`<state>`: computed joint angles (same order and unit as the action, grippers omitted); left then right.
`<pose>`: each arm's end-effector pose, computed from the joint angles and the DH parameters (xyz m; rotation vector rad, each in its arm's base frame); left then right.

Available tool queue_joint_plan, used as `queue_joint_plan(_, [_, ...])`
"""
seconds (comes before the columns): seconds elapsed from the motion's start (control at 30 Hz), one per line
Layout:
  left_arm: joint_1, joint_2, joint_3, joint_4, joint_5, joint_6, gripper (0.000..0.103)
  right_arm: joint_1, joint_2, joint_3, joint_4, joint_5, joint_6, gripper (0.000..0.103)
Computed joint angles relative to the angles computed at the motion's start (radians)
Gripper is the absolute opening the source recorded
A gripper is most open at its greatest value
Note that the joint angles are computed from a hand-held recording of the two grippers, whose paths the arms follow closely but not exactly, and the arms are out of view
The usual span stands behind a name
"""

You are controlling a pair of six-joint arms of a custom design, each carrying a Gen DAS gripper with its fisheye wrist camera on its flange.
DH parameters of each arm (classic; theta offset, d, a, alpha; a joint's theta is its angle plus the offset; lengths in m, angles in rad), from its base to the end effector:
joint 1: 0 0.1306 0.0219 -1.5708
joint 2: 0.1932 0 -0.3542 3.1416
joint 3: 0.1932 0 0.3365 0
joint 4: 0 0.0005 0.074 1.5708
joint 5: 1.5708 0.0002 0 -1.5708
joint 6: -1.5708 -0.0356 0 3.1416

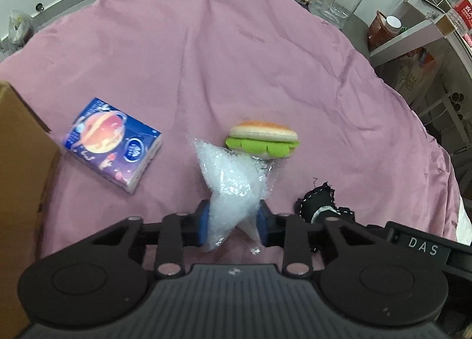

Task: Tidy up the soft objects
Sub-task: 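Grasp the bubble-wrap bag with the left tool while the right tool grasps the black lace item, then lift and carry the bubble-wrap bag and black lace item over the box with both tools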

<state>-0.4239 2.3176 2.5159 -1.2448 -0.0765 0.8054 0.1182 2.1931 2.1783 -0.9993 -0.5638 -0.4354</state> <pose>0.6321 -0.2828 0.3109 -0.5294 2.5980 -0.3274 0.6642 0.0975 0.2799 0.1988 2.6100 0.9304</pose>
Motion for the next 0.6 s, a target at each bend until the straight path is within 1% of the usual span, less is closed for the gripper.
queue_joint_plan(0.2, [-0.003, -0.074, -0.085, 0.015, -0.002, 0.02, 0.028, 0.005, -0.061, -0.037, -0.013, 0.042, -0.002, 0.016])
queue_joint_plan(0.43, [-0.019, -0.158, -0.147, 0.02, -0.028, 0.011, 0.028, 0.012, -0.151, -0.097, 0.006, 0.06, -0.003, 0.016])
queue_joint_plan(0.6, [-0.031, -0.24, -0.233, 0.044, -0.049, 0.011, 0.028, 0.016, -0.23, -0.171, 0.021, 0.08, 0.006, 0.016])
